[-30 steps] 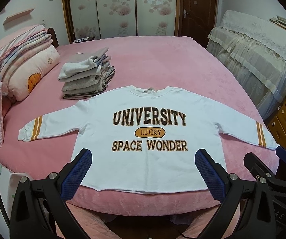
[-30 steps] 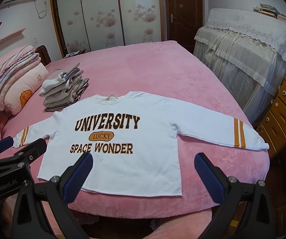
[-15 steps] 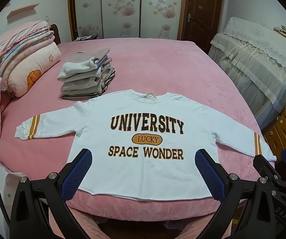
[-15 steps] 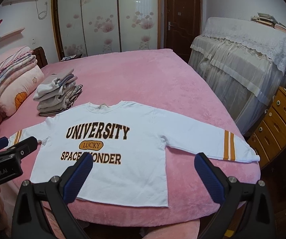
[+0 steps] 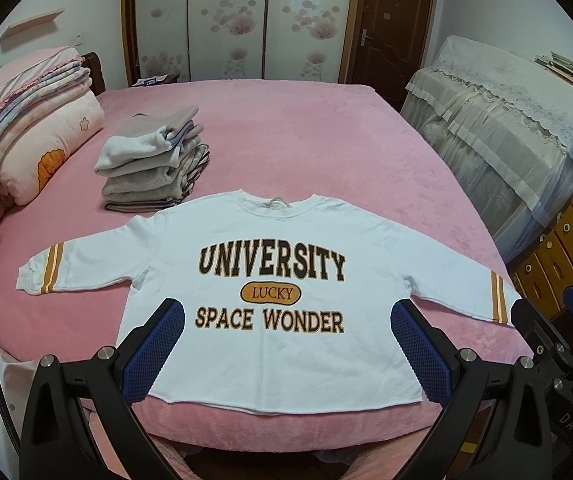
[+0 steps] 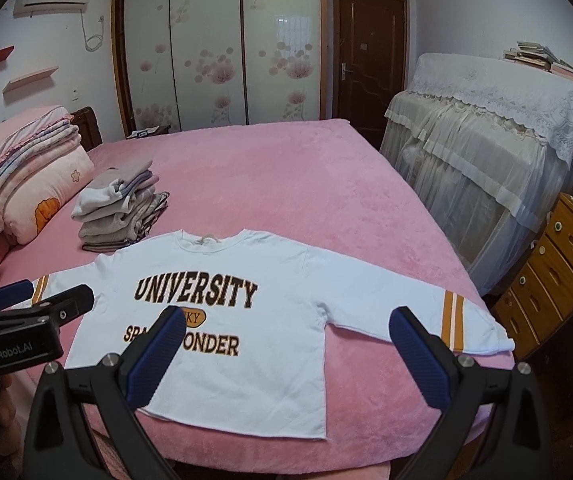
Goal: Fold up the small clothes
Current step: 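Move the right tool to the striped sleeve cuff and grasp it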
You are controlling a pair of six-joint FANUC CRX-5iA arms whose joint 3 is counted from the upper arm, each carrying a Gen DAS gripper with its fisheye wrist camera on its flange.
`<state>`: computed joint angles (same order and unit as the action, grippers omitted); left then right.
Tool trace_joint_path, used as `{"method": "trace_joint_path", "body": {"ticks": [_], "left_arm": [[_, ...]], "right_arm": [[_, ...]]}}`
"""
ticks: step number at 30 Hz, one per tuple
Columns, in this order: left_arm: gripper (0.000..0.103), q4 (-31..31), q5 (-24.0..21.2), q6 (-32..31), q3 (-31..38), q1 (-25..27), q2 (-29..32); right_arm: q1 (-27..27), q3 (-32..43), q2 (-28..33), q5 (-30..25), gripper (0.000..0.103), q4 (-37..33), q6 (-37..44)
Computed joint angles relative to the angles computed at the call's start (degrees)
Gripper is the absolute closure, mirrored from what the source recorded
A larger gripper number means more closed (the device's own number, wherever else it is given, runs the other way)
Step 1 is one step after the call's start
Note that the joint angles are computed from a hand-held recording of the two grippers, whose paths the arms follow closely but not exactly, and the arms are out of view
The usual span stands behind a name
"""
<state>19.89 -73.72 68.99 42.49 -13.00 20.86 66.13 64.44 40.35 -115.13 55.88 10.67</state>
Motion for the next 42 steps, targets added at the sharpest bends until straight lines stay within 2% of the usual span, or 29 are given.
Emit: {"method": "trace_joint_path", "body": {"ticks": [3, 7, 12, 19, 23, 25, 29, 36, 42], "left_arm": [[0.001, 0.24, 0.28, -0.11, 0.64, -0.51, 0.31], [0.001, 0.12, 1.39, -0.7, 1.05, -1.34, 0.44], [0.001, -0.45, 4.12, -2.44, 0.83, -3.02, -0.09], [0.001, -0.51, 4.01, -3.28, 5.06, -6.05, 2.49], [0.001, -0.41, 2.96, -3.67, 8.67, -8.08, 5.18], [0.001, -0.58, 4.43, -4.26, 8.58, -9.29, 5.53], [0.001, -1.28, 7.24, -5.65, 8.66, -12.3, 6.92], [0.001, -1.44, 9.35, -7.03, 9.71, -17.56, 11.82], [0.001, -5.98, 6.05, -3.15, 17.95, -21.97, 20.77]], "right_arm": [[0.02, -3.36, -1.8, -0.12, 0.001, 1.31, -1.37], [0.64, -15.1, -9.11, 4.01, 0.001, 0.61, -8.2], [0.91, -21.49, -13.32, 5.37, 0.001, 0.69, -11.9], [1.52, -29.95, -18.85, 7.05, 0.006, 0.19, -17.13], [1.57, -33.46, -21.32, 5.7, 0.006, -1.55, -19.6], [1.8, -36.4, -23.35, 5.59, 0.006, -2.53, -21.07], [2.05, -40.41, -25.66, 1.94, 0.006, -3.48, -23.59], [3.14, -56.33, -37.14, -2.04, 0.018, -10.73, -39.05], [6.19, -70.23, -48.06, -2.32, 0.025, -18.85, -55.71]]}}
